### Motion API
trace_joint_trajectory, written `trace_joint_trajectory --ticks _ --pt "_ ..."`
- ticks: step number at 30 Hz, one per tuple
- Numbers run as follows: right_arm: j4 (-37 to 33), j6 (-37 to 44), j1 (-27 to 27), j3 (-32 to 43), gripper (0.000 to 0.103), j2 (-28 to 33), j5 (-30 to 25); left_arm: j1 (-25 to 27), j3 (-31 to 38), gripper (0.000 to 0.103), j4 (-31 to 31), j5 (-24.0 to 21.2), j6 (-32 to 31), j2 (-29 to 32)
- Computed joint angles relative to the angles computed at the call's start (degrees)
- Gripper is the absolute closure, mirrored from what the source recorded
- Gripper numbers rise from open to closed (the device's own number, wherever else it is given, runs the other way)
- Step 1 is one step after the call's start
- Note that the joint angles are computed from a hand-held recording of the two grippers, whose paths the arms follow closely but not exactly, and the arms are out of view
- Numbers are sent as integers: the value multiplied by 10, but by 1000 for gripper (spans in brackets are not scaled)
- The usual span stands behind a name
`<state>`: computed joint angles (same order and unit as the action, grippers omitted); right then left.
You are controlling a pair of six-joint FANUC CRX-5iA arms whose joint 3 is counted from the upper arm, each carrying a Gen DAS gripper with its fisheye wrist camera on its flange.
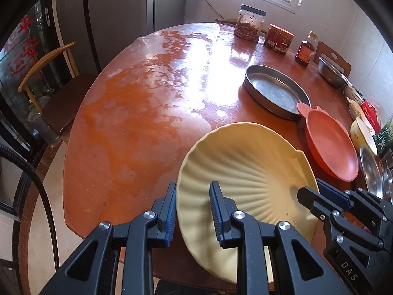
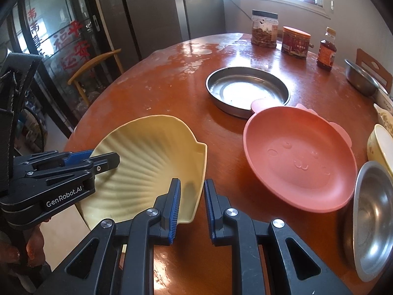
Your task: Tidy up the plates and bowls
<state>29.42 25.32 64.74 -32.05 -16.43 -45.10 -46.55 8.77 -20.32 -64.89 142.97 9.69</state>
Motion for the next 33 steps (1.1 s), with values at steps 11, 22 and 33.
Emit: trace_joint_trajectory --ticks 11,22,33 --pt "-23 14 -6 -2 80 -7 7 5 -11 77 15 16 2 -8" --pt "-8 -3 -1 -18 76 -27 14 -14 10 72 -10 -11 17 -2" --pt "68 -67 -12 -51 66 -87 -7 -37 52 54 -54 -23 37 -4"
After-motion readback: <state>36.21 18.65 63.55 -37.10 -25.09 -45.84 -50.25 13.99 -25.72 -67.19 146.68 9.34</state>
